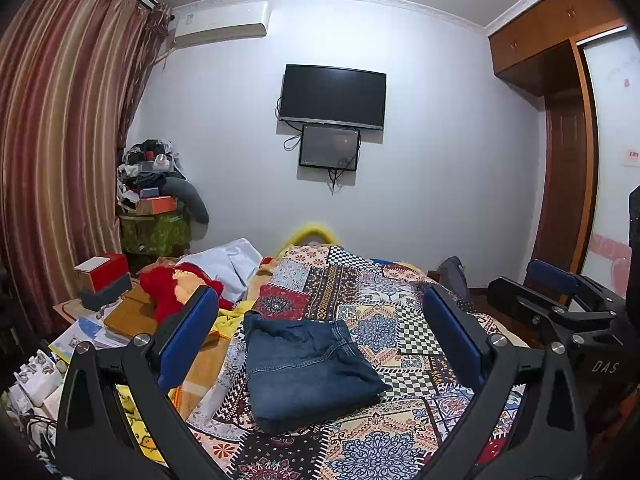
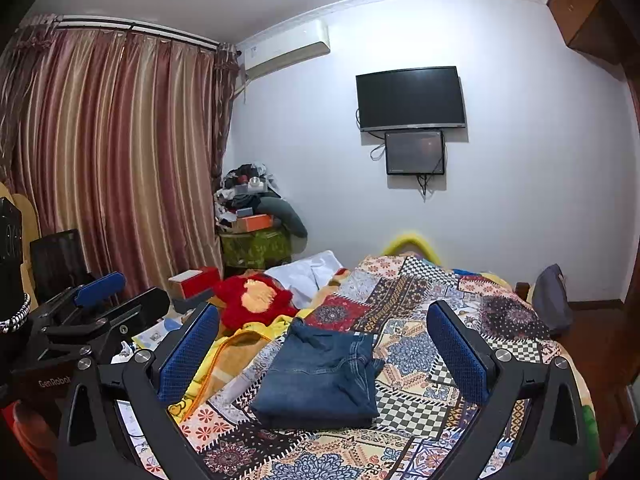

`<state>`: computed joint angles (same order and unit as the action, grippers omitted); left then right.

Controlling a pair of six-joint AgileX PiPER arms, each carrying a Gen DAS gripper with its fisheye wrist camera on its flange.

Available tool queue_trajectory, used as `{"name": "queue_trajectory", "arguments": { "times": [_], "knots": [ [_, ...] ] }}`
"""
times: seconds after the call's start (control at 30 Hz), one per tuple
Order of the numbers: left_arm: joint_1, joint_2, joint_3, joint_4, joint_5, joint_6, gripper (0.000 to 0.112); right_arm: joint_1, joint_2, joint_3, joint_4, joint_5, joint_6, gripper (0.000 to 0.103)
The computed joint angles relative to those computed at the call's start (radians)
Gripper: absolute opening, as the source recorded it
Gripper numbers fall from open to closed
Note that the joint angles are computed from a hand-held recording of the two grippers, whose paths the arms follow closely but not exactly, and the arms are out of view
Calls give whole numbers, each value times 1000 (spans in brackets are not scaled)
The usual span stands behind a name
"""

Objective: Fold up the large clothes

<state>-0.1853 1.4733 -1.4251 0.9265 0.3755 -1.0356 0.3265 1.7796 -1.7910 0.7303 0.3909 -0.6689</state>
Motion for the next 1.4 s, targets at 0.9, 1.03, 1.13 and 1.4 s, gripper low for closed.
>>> {"name": "queue_trajectory", "arguments": {
  "times": [0.9,1.03,1.13,1.4],
  "knots": [
    [13,29,-19,-60,3,43,103,1,4,-15,-91,-3,88,103],
    [12,32,-19,-56,2,39,103,-1,-3,-1,-75,-8,77,103],
    [16,35,-19,-72,-3,53,103,-3,-2,-2,-78,-6,81,103],
    [31,36,-21,-145,-20,126,103,-2,1,-5,-97,-7,105,103]
  ]
}}
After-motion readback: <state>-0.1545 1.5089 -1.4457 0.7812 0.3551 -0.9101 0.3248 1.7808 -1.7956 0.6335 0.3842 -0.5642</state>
